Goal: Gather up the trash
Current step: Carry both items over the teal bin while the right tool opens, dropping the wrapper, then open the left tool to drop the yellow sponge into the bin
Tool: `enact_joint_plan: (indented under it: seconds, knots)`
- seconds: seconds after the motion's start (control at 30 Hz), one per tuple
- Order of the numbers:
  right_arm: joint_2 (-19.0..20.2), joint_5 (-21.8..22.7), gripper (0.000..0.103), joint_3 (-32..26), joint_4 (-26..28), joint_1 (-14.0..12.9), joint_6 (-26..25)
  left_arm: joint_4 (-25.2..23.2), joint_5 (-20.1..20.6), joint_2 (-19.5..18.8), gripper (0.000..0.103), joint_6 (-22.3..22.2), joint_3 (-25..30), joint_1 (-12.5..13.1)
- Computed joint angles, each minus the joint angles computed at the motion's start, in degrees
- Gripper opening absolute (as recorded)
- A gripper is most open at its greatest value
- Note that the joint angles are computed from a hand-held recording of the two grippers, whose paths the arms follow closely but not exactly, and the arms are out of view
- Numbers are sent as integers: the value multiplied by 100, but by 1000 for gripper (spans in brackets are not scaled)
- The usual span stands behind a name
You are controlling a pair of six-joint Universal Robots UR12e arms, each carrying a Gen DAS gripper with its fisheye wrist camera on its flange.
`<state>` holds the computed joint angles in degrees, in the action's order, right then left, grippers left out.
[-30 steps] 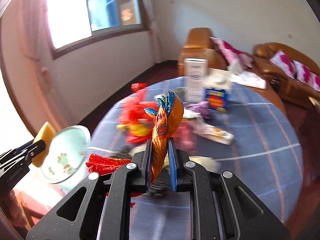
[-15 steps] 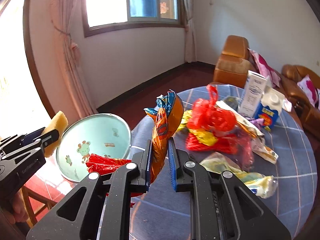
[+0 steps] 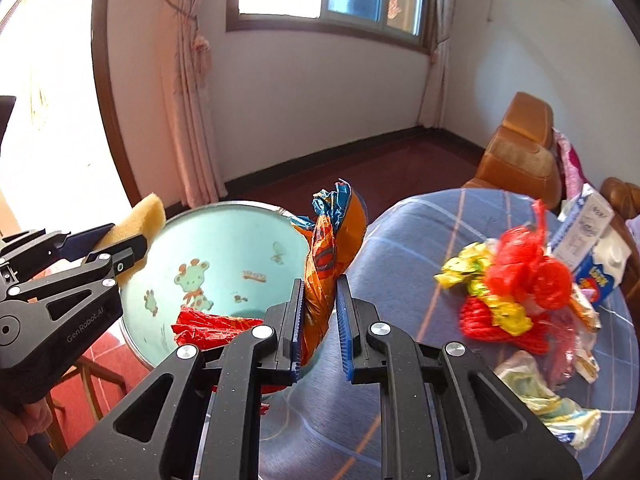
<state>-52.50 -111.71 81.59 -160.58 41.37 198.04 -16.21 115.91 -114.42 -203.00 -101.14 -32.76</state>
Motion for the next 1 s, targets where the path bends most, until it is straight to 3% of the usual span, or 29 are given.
enact_joint_plan:
  seconds: [0.23,0.3,0.37,0.53,0.63,0.7,0.73,0.77,0.9,1.0]
  knots:
    - [193,515,17,-267,377,-87,-178,-168,-137,-65,29,-5,59,74]
    - [221,631,23,-298,399,-109,-181,-214,-149,-74,29,-1,65,88]
    - [221,681,40,-285,352,-119,-139,-286,-160,-90,31,-37,93,95]
    - [128,534,41,-179,293,-125,62,-366,-199,-94,32,-165,98,117]
    - [11,419,47,-20,190,-146,364,-379,-169,-102,34,-182,109,105]
    - [-77,267,52,122,35,-140,520,-410,-89,-112,46,-196,124,86]
    - [-113,191,55,186,-47,-134,562,-432,19,-124,61,-232,141,62]
    - [-155,83,58,260,-146,-121,603,-423,86,-128,66,-249,143,50]
    - [-312,-398,75,581,-644,-56,808,-406,174,-107,70,-247,150,0]
    - [-412,-611,87,775,-921,-47,982,-392,440,-105,81,-303,165,-85]
